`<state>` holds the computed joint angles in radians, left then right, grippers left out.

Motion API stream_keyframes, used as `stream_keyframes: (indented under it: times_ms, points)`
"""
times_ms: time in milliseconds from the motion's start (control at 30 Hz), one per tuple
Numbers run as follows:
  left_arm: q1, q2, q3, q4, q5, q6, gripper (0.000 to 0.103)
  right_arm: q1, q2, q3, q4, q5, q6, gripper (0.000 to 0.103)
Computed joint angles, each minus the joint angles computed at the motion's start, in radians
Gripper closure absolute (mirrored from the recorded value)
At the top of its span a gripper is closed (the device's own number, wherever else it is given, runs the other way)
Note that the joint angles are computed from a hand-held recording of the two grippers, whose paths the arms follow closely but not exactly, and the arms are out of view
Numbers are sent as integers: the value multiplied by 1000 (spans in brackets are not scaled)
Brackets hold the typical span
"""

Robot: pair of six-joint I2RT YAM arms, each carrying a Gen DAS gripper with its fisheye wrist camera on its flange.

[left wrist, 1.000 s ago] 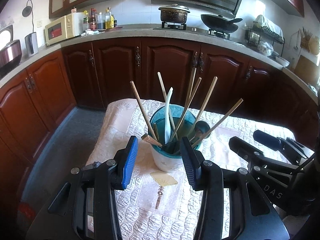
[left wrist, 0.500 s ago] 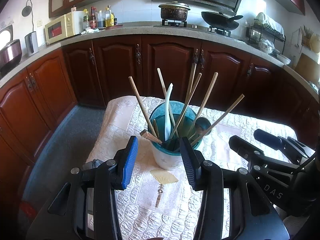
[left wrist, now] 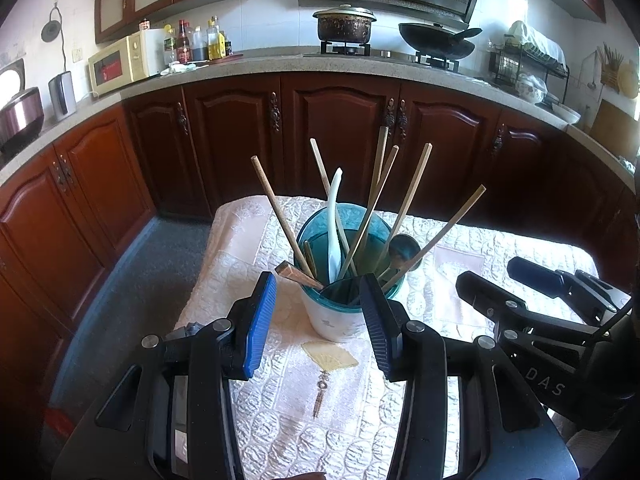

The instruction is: Organize utensils

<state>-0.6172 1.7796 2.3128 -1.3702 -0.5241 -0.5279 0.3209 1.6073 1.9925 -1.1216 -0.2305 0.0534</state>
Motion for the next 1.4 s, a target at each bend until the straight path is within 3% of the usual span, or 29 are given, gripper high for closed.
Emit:
stream_keyframes:
  times_ms: [1400]
  points:
    - [11,-7,-29,23,-13,10,60,-3,34,30,-21,-4,-20,42]
